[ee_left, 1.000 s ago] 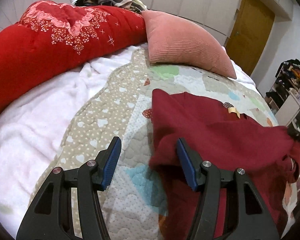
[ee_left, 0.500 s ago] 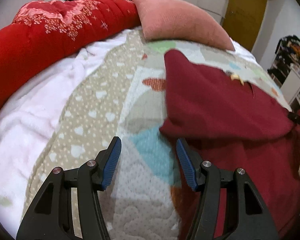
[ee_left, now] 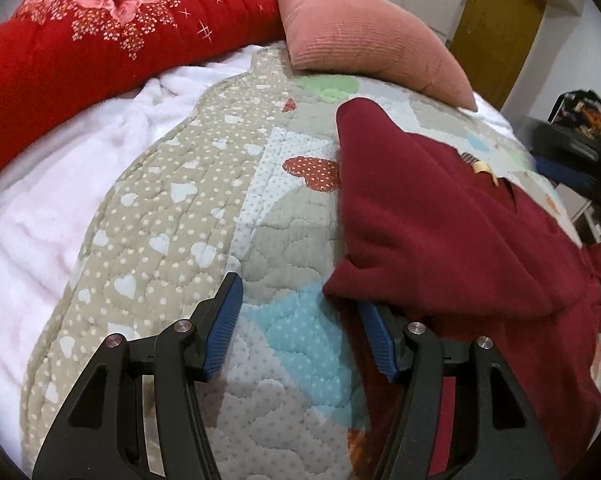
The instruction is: Fold small clothes
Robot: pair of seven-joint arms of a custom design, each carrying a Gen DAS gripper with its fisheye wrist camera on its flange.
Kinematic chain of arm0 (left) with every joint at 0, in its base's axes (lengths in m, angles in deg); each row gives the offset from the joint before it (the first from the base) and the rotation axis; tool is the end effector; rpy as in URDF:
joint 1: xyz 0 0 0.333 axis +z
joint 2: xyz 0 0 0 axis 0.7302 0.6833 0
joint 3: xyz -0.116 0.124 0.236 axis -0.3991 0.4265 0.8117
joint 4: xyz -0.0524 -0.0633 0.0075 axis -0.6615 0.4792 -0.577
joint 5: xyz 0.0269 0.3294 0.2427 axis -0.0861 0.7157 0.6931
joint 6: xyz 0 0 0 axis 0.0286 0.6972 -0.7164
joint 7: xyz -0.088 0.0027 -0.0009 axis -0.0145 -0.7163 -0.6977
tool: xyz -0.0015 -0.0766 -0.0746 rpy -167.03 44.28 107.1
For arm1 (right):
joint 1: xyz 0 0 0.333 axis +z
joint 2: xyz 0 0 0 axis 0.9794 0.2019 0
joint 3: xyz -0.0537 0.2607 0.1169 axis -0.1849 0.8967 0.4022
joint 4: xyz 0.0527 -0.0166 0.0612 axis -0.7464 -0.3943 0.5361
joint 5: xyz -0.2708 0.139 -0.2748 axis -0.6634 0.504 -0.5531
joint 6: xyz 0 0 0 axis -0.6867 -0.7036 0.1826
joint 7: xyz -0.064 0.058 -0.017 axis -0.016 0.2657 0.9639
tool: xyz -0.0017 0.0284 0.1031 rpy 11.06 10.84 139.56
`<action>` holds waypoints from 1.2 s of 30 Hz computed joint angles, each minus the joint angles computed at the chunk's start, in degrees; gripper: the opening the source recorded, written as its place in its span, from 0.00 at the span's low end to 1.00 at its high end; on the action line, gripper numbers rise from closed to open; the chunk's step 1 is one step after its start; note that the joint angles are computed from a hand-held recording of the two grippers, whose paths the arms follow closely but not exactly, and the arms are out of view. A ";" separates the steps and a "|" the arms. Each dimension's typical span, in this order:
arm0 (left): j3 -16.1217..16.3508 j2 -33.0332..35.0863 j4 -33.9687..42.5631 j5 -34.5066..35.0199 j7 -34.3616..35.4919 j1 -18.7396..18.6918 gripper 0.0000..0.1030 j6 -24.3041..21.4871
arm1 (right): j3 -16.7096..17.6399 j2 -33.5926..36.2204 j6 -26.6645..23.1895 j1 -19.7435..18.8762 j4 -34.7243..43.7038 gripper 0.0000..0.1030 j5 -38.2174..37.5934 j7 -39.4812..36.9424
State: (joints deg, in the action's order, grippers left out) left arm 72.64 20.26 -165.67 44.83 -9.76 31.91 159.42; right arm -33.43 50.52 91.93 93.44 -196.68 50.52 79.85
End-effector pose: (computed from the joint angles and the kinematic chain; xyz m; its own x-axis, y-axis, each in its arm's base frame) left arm 0.4722 -0.2081 0.4493 -0.1006 -0.9743 0.2017 -0.7855 -0.0467 -0.6170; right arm 0.5210 0.1479 0.5539 0.2430 -0.9364 -0.2530 -0.6976 0.0124 -0.7163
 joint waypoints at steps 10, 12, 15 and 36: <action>12.87 -0.60 -2.26 -27.64 21.37 -14.21 0.58 6.25 | 2.12 25.59 -14.91 0.43 27.11 0.09 -2.19 -3.13; 12.07 -1.21 -2.68 -29.74 22.21 -13.43 0.57 6.58 | 2.29 25.81 -12.73 1.69 26.78 0.08 -5.52 -3.41; 8.08 -2.77 -4.19 -26.73 17.64 -8.71 0.58 7.58 | 3.09 27.75 -11.92 2.30 29.28 0.08 -5.20 -5.34; 3.86 -2.20 -2.87 -2.38 0.78 -2.24 0.67 8.99 | 3.26 12.26 -7.39 -2.58 7.81 0.43 -22.61 10.65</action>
State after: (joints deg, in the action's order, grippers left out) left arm 76.50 18.06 -168.54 42.45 -8.97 29.68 168.41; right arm -30.17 62.78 84.54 90.86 -188.87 27.91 90.49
